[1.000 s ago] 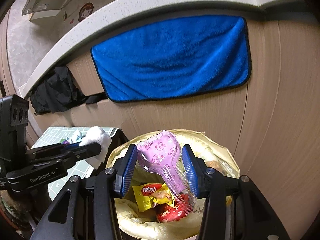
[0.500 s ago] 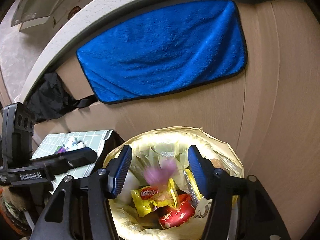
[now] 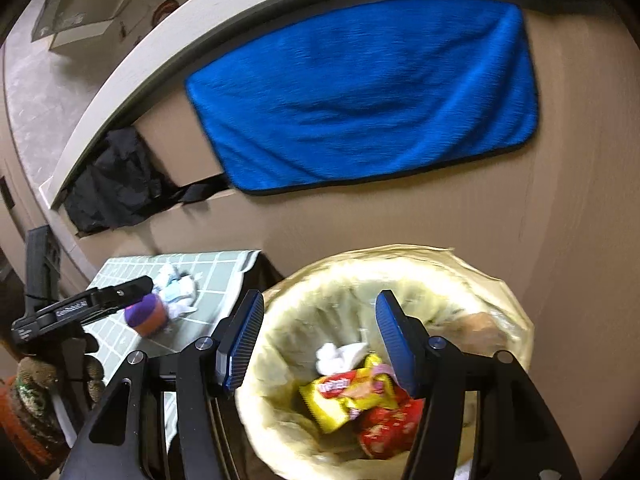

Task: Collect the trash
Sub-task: 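Reach back to table and grasp blue-white crumpled wipes with right tool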

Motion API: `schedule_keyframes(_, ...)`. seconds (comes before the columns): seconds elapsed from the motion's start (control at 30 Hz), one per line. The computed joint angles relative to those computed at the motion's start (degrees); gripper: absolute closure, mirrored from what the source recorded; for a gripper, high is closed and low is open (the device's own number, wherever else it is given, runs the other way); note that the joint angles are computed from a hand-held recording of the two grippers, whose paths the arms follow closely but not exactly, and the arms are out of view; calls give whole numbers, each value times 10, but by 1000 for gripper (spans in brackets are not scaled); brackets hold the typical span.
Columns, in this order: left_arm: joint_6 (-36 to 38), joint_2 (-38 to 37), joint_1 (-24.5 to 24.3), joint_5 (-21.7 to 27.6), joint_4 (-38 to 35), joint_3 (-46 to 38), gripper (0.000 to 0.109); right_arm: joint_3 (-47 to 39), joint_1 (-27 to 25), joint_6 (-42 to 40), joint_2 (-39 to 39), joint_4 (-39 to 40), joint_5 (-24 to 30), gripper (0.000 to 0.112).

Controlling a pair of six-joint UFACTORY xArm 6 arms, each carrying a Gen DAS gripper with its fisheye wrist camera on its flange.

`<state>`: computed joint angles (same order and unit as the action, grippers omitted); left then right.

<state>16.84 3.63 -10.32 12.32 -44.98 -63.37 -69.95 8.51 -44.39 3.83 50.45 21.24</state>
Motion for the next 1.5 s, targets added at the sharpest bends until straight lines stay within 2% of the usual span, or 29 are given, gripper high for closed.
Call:
schedule_keyframes(0.33,3,-15,76,-11,40,42,32,-25,76,1,27,-25,29,56)
schedule_keyframes(0.53,97,-61,139,23,-70,75,32,-117,120,35,110,-86,65,56)
schedule_keyframes(0.6,127,-87,164,35,-95,96,32,-181,128,57,161,-108,96,56)
schedule_keyframes(0.77,168,-152,222,69,-124,151,32,-404,141,119,323,-141,209,56)
schedule_keyframes(0.9,186,-204,276,105,-130,195,32,-602,155,213,458,-209,297,56)
schedule_keyframes(0.93,189,-214,284,107,-132,204,32,-622,158,227,473,-209,310,56)
schedule_keyframes(1.0,200,-238,308,115,-138,226,31,-589,164,226,456,-185,307,56)
schedule_keyframes(1.2,223,-276,360,145,-157,267,31,-385,209,154,325,-138,276,57)
schedule_keyframes(1.3,231,-301,379,162,-166,290,31,-312,240,149,277,-157,240,58)
schedule_keyframes(1.4,220,-328,384,173,-167,312,31,-268,269,147,253,-198,182,72)
schedule_keyframes(1.5,207,-359,375,192,-158,334,29,-245,275,152,238,-216,135,74)
